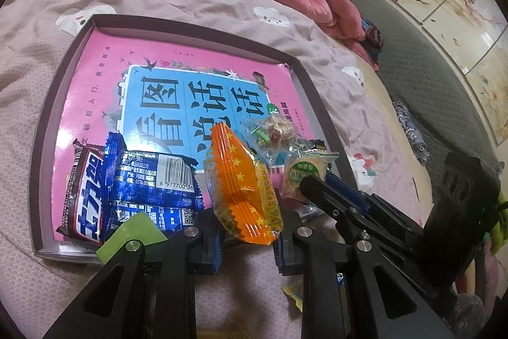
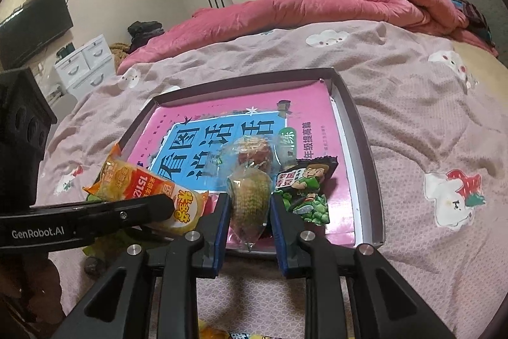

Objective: Organize snacks
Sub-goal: 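Carry the orange bag over the tray with the left tool while the right tool carries the clear packet, then lower and release the orange bag in the tray with the left tool while the right tool releases the packet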

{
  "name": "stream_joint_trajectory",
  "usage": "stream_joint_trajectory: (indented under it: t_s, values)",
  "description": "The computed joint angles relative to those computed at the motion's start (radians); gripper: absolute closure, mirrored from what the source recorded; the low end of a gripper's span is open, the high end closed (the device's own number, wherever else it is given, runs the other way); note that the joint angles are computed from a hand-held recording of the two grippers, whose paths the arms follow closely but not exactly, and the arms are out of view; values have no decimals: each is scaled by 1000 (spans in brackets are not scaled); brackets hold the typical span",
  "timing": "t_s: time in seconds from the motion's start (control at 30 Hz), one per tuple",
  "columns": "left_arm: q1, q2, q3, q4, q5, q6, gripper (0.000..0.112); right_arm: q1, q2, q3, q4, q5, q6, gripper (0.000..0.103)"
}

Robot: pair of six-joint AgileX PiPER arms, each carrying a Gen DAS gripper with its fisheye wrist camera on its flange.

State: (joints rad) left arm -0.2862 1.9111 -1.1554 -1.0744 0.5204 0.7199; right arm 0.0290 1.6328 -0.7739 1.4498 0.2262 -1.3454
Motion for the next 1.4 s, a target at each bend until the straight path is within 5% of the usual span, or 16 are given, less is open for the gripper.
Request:
stream_joint_trajectory:
  t_s: [0.37, 0.9, 1.4]
  values:
    - [-22, -17, 2, 79, -39, -63, 86, -32, 0, -2, 5, 38, 18, 77]
    - [-5, -43, 3, 122, -36, -100, 68, -25, -2, -2, 7, 37, 26, 77]
    - [19, -85, 35, 143, -76, -111, 67, -51, 4, -5, -1, 77, 43, 71]
